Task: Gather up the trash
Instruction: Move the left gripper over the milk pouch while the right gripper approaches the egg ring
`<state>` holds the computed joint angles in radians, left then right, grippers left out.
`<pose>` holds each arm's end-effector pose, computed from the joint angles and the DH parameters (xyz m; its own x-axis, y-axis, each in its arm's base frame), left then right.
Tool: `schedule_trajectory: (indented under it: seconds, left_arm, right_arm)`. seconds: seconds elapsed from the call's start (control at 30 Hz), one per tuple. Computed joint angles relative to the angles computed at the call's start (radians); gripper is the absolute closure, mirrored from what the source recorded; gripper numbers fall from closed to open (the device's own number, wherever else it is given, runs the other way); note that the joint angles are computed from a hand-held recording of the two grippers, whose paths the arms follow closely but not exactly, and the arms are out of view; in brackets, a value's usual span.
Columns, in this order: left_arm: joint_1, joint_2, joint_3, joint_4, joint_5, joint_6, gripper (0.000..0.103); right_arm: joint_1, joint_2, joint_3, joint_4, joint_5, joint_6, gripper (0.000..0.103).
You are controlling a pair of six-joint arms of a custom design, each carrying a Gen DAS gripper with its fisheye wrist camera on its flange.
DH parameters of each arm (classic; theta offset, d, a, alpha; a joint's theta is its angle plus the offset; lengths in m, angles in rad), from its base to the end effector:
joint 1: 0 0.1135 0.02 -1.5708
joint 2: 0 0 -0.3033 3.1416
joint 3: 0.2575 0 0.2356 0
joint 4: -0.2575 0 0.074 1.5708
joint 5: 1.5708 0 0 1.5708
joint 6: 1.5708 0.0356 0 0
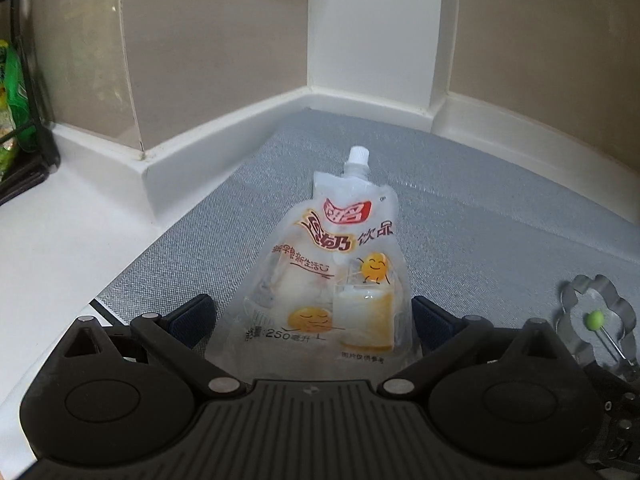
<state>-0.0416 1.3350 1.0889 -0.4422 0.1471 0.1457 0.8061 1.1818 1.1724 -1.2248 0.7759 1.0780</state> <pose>0.2686 -0.0164 0.3417 -0.6056 0.1690 -0.7777 0.2448 0.9694 0.0200 0.1330 0.1027 0.3582 -0.6218 0.2602 -0.7387 0.4078 0.9128 -0.0218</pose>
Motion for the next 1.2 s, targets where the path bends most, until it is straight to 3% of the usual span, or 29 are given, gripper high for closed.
schedule_trajectory:
  seconds: [1.2]
  left_arm:
    - [0.007,0.006,0.007,-0.001,0.013,0.001,0.000]
  right_arm:
    - [-0.012,-0.010,-0.015,0.045,-0.014,-0.053,0.000]
